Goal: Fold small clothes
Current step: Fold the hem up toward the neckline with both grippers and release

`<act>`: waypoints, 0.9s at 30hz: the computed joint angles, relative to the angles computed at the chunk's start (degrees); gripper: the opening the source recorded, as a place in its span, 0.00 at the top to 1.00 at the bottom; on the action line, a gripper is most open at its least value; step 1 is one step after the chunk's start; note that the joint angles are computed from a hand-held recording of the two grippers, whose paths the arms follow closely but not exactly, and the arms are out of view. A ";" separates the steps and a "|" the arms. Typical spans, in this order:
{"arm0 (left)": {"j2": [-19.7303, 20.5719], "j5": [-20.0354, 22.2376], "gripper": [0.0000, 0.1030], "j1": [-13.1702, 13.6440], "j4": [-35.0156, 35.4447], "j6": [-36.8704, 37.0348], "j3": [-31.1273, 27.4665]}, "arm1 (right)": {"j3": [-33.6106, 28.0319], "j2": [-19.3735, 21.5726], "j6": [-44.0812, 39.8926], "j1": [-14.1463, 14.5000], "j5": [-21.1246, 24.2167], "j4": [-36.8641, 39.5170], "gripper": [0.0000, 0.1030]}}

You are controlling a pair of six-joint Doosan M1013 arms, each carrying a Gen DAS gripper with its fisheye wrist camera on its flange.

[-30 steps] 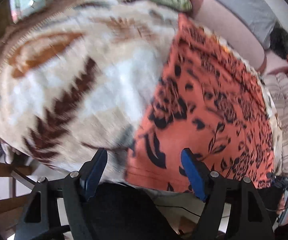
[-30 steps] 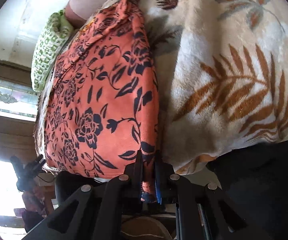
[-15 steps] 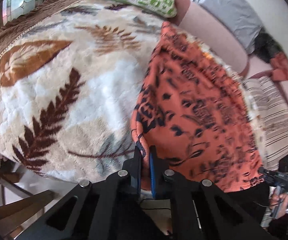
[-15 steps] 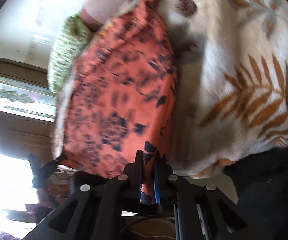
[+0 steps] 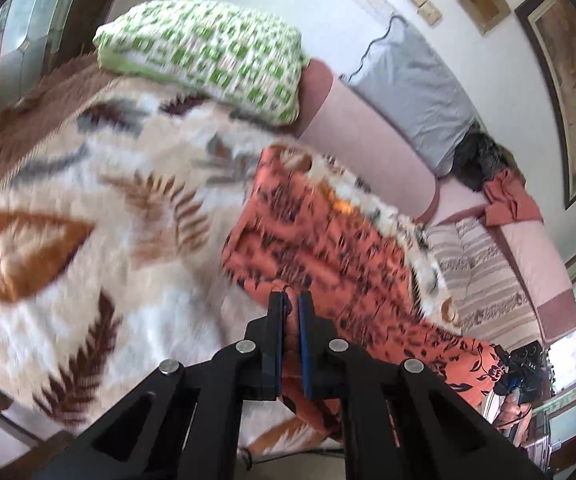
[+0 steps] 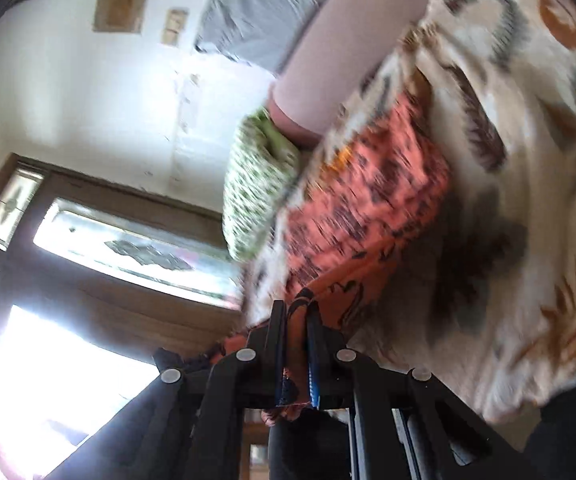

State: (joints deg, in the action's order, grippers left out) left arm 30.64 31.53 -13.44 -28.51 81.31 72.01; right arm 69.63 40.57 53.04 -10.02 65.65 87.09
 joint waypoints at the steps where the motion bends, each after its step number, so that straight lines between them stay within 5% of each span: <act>1: 0.69 0.05 0.94 0.14 0.50 -0.61 -1.60 | -1.32 0.65 0.20 -0.05 -0.11 0.95 0.90; 7: 6.97 2.54 0.99 1.64 2.99 -6.92 -13.21 | -11.46 5.69 5.50 0.27 -2.38 1.26 0.90; 13: 19.22 13.14 0.99 3.19 10.00 -15.67 -34.81 | -31.19 16.09 17.83 1.16 -7.40 -2.98 0.90; 15: 21.46 14.60 0.99 3.50 9.22 -16.95 -38.03 | -37.98 19.54 22.37 1.53 -9.39 -7.26 0.90; 17: 20.77 13.89 0.97 3.38 7.20 -13.78 -35.84 | -45.08 23.37 28.36 1.78 -8.59 -11.45 0.90; 20: 18.20 16.02 0.57 2.32 11.98 -13.54 -30.20 | -48.00 25.30 29.34 2.01 -4.91 -13.48 0.87; 24: 13.13 15.03 0.52 1.54 11.97 -14.00 -19.21 | -46.93 24.89 31.49 2.79 -0.96 -20.20 0.84; 25: 11.83 14.42 0.50 1.39 11.80 -14.66 -16.60 | -46.48 24.66 31.75 3.01 -0.80 -20.71 0.74; 27: 9.06 13.91 0.41 0.83 12.34 -16.55 -11.77 | -49.13 25.45 35.04 3.94 1.04 -25.40 0.32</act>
State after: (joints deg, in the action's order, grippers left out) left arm 39.70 45.44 -12.61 -16.18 64.76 60.24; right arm 20.51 66.01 88.08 -6.08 66.69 61.69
